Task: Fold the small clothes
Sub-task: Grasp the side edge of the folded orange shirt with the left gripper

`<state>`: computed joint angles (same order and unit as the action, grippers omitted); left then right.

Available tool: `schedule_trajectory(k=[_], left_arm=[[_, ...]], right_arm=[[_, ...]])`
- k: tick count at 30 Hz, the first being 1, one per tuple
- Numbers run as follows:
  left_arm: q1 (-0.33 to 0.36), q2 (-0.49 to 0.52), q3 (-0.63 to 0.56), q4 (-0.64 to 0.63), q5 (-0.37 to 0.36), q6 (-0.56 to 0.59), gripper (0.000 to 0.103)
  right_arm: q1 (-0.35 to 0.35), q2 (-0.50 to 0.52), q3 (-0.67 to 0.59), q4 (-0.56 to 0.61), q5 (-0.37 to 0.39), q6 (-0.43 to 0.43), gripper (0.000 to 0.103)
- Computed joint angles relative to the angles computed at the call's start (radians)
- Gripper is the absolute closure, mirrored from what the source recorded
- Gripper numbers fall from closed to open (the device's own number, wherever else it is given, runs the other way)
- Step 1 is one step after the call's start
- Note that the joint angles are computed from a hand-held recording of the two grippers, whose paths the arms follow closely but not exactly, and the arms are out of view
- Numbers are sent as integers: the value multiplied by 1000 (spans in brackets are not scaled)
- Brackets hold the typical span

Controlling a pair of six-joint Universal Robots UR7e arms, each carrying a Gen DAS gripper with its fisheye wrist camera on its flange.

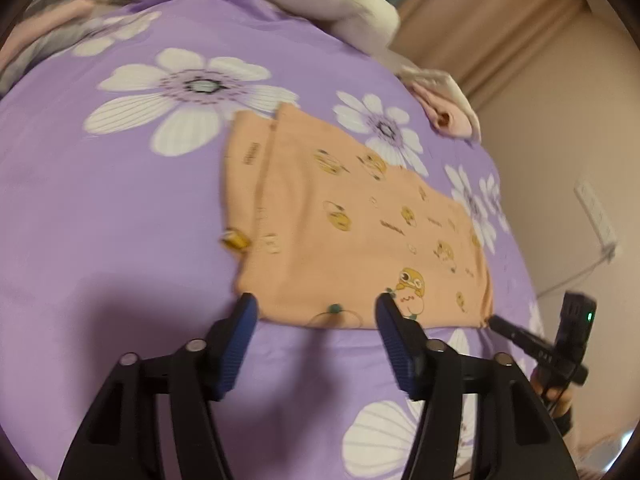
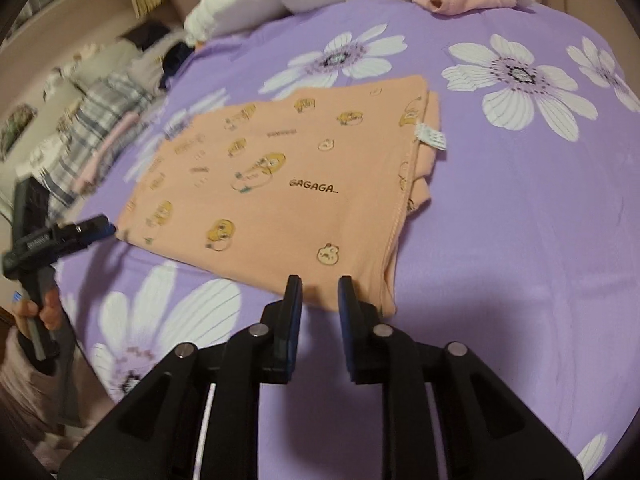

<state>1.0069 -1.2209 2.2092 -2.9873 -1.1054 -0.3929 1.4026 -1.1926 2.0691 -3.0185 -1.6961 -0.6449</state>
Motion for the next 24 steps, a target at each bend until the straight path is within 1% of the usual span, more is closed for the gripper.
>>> schedule_trajectory(k=[2, 4, 5, 8, 10, 12, 14, 16, 17, 24], left_arm=[[13, -18, 15, -18, -2, -32, 35], [35, -26, 22, -39, -21, -58, 35], [50, -26, 20, -48, -45, -69, 35], [106, -6, -1, -75, -162, -87, 35], [125, 12, -18, -88, -184, -96, 35], [145, 32, -39, -106, -211, -110, 32], [165, 57, -70, -117, -253, -116, 30], [174, 69, -92, -112, -260, -121, 30], [181, 79, -106, -106, -275, -115, 30], [202, 149, -214, -37, -320, -81, 30]], right_arm=[[-9, -24, 29, -18, 35, 12, 76], [-15, -42, 48, -35, 65, 21, 74], [-17, -47, 54, -39, 78, 25, 74], [-18, -55, 62, -33, 108, 42, 72], [-12, -51, 63, -34, 116, 44, 71], [-7, -47, 63, -35, 120, 43, 71], [-6, -48, 61, -25, 134, 40, 71], [-5, -47, 61, -24, 141, 37, 71], [-3, -46, 61, -24, 143, 36, 71], [8, -20, 40, -14, 146, 49, 71]])
